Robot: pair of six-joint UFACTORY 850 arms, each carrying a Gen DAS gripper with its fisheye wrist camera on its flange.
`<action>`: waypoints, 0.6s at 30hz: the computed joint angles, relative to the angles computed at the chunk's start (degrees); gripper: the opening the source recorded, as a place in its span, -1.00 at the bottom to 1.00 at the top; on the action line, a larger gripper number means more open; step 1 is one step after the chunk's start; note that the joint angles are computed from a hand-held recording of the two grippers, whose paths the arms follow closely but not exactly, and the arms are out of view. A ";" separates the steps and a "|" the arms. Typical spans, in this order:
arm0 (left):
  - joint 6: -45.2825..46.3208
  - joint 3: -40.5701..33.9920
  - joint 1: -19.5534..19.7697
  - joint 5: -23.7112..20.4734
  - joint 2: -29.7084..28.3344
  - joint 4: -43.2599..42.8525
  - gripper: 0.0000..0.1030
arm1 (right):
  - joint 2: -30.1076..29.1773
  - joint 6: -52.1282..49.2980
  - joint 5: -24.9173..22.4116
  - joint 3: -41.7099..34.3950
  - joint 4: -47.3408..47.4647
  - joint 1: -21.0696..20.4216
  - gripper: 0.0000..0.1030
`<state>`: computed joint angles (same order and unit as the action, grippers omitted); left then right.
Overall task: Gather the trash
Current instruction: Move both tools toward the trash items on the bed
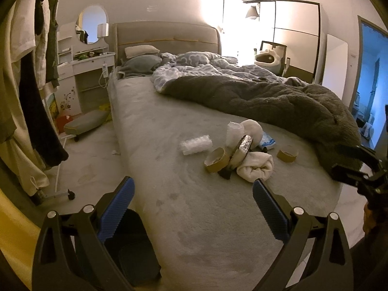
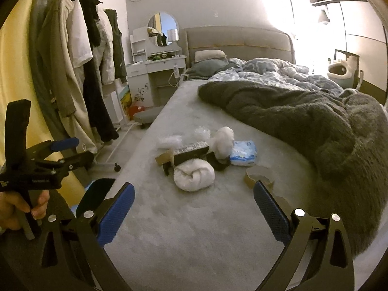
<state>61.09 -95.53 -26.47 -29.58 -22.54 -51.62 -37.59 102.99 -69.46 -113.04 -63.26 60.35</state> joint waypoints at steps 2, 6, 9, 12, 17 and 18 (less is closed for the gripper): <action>-0.02 -0.96 0.22 -1.16 -0.81 0.66 0.91 | -0.01 -0.32 0.83 -0.08 0.30 -0.44 0.91; -0.86 -3.59 0.59 -3.73 -2.81 1.88 0.90 | -0.82 -2.85 2.48 -1.53 0.92 -1.43 0.85; -1.23 -5.79 0.87 -5.90 -4.56 2.20 0.87 | -1.42 -5.28 4.37 -2.48 1.51 -2.41 0.84; -2.86 -8.59 1.14 -8.59 -6.79 3.04 0.76 | -1.23 -6.59 7.28 -2.04 2.07 -3.50 0.83; -4.53 -12.73 1.48 -12.78 -10.12 2.81 0.68 | -0.86 -8.28 11.45 -1.28 3.14 -5.25 0.83; -4.80 -13.60 1.53 -13.62 -10.79 2.66 0.67 | -0.70 -8.52 12.37 -1.03 3.47 -5.65 0.83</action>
